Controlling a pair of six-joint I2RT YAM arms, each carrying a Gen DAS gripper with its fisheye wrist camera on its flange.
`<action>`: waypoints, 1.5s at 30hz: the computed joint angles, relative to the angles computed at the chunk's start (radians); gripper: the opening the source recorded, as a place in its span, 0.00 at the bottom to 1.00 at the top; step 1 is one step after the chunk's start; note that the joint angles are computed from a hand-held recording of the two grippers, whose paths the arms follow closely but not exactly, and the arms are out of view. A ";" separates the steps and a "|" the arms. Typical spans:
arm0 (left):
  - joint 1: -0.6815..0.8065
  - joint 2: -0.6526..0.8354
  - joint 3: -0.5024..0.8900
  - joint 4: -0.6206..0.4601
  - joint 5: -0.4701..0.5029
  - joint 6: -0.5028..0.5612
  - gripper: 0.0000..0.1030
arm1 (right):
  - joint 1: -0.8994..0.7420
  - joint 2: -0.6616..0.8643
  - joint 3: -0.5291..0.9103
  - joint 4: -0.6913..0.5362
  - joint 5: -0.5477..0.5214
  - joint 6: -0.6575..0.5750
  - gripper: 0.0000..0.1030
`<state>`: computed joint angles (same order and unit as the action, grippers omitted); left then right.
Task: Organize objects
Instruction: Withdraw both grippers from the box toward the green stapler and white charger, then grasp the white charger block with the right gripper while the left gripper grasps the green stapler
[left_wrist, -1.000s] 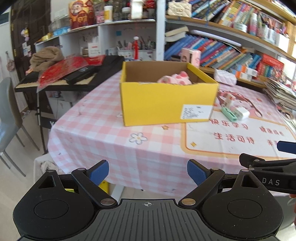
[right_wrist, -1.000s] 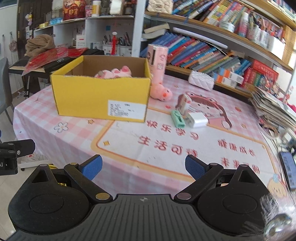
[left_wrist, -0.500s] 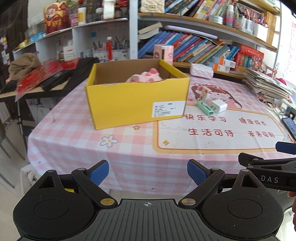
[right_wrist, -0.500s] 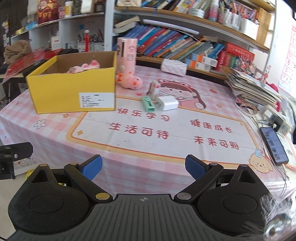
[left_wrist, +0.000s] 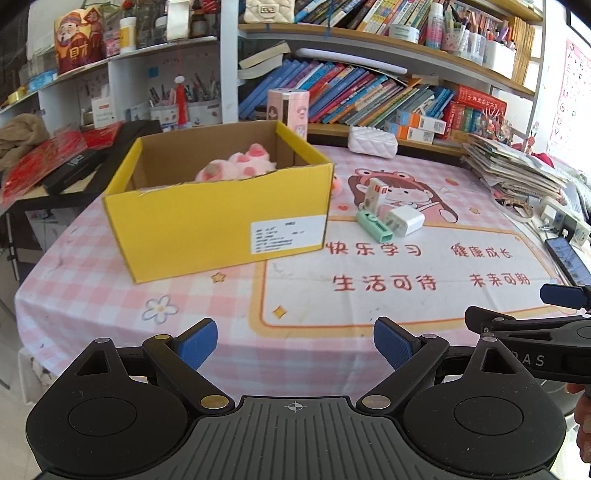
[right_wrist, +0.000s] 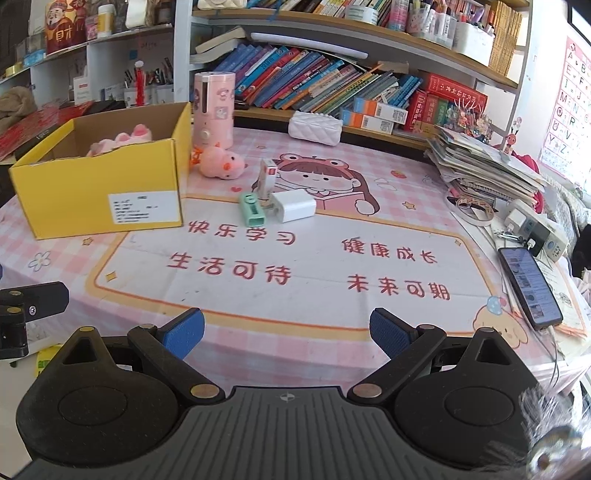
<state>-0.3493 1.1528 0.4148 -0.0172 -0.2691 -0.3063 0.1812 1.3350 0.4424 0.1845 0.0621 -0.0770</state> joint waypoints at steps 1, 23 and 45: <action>-0.003 0.021 0.012 0.010 0.000 -0.001 0.91 | -0.011 0.016 0.013 0.003 -0.010 -0.008 0.94; -0.072 0.493 0.396 0.066 -0.066 -0.058 0.91 | -0.233 0.410 0.431 -0.047 -0.256 -0.149 0.91; -0.125 0.789 0.736 -0.110 -0.135 -0.146 0.81 | -0.257 0.876 1.070 -0.383 -0.533 -0.363 0.62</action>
